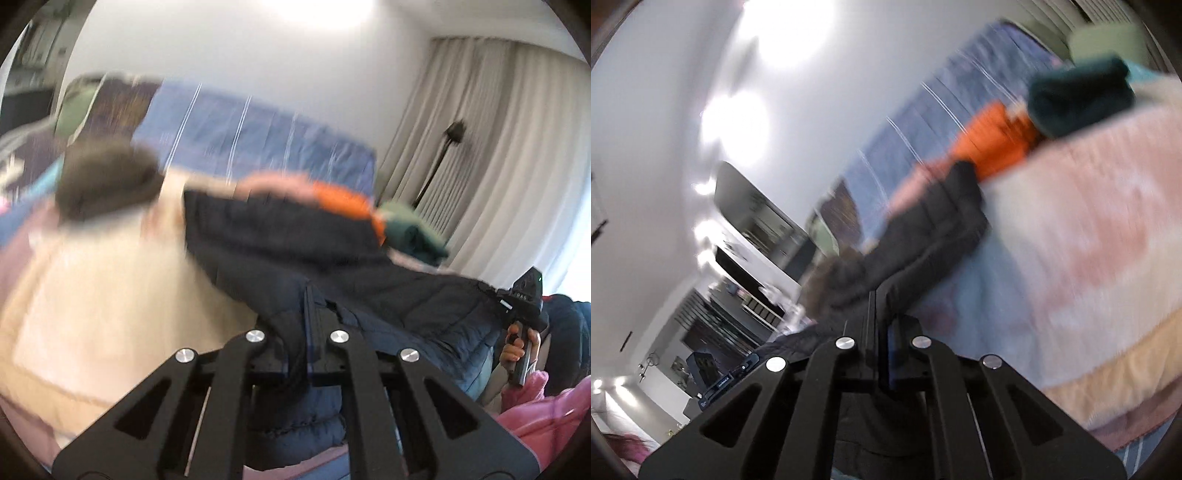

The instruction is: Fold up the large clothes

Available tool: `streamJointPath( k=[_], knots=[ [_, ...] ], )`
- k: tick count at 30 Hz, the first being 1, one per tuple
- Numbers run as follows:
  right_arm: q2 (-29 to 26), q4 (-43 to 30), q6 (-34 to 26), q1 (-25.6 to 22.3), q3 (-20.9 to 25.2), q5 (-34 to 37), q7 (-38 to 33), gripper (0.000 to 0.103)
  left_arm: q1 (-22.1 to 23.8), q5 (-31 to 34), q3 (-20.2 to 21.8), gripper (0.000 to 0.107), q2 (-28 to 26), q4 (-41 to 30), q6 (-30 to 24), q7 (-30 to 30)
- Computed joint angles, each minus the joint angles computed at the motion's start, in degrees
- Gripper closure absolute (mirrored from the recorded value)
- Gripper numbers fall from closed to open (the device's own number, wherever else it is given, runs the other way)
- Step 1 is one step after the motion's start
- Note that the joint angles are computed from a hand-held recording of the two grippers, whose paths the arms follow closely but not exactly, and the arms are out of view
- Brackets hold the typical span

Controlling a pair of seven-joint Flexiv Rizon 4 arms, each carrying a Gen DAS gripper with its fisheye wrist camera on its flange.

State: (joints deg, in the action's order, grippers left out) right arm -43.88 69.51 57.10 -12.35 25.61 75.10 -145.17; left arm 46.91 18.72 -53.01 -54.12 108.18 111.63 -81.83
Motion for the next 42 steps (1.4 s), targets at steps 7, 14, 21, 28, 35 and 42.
streamJointPath(
  k=[7, 14, 21, 28, 35, 42],
  knots=[
    [8.0, 6.5, -0.4, -6.1, 1.9, 11.1, -13.7, 0.100, 1.8, 4.9, 0.8, 0.101, 6.9, 3.8, 11.1, -5.9],
    [5.4, 1.0, 3.8, 2.4, -5.3, 7.2, -6.7, 0.099, -4.6, 3.4, 8.1, 0.100, 8.2, -3.5, 4.2, -8.8],
    [-6.8, -14.7, 10.4, 15.5, -14.0, -11.6, 15.7, 0.098, -13.6, -5.4, 14.6, 0.098, 2.4, -17.5, -6.7, -2.7],
    [-17.8, -25.6, 10.1, 23.6, -23.9, -28.4, 36.4, 0.096, -23.9, -16.8, 24.6, 0.096, -3.3, -30.1, -16.9, 1.9],
    [-24.7, -31.4, 8.1, 24.3, -25.5, -37.4, 45.3, 0.094, -29.7, -23.6, 31.1, 0.092, -8.1, -37.7, -21.2, 5.3],
    [-27.1, -32.2, 9.7, 24.6, -24.4, -44.3, 48.9, 0.085, -35.3, -29.2, 38.3, 0.089, -10.2, -41.3, -23.0, 7.0]
  ],
)
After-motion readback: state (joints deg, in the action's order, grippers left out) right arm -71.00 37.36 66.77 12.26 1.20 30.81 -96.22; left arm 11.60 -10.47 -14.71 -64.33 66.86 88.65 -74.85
